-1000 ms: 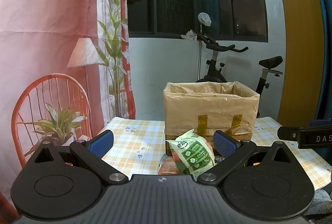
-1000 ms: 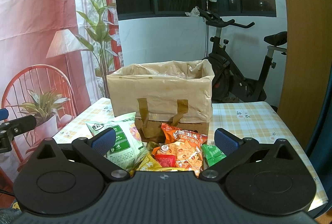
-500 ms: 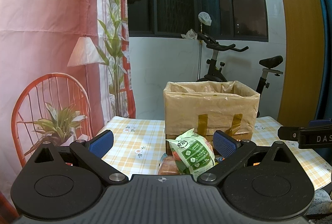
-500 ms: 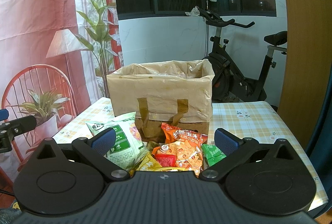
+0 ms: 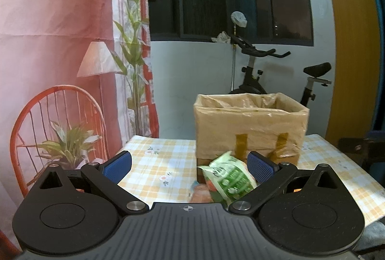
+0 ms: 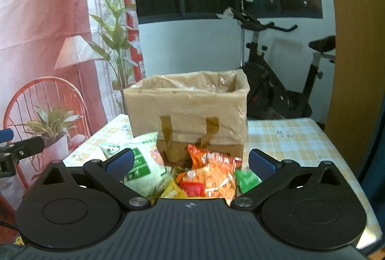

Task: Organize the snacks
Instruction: 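Grasp the white-green cracker bag with left tool while right tool grasps green chip bag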

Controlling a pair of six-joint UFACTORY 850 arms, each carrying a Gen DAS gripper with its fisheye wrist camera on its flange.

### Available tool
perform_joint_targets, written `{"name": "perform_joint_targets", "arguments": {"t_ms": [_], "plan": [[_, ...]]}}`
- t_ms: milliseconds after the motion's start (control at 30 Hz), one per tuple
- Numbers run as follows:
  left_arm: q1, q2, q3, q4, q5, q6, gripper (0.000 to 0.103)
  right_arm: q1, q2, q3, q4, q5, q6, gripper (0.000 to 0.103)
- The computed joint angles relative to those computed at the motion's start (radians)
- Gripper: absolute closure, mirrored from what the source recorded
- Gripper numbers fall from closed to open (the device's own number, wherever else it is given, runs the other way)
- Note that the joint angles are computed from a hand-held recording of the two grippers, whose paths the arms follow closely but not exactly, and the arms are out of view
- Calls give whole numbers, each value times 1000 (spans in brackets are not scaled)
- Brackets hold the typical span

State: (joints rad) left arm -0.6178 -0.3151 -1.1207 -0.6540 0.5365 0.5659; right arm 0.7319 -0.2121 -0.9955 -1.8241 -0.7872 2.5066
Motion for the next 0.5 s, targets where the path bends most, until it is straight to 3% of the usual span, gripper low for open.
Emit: {"name": "perform_joint_targets", "arguments": {"t_ms": [200,500], "plan": [[46,-84,-100,50,-91,-101,0,-48,-10,31,-128,-49,40,0],[66,-231,-241,321,-243,-392,0,-148,-47,37,-156,75,85,0]]}}
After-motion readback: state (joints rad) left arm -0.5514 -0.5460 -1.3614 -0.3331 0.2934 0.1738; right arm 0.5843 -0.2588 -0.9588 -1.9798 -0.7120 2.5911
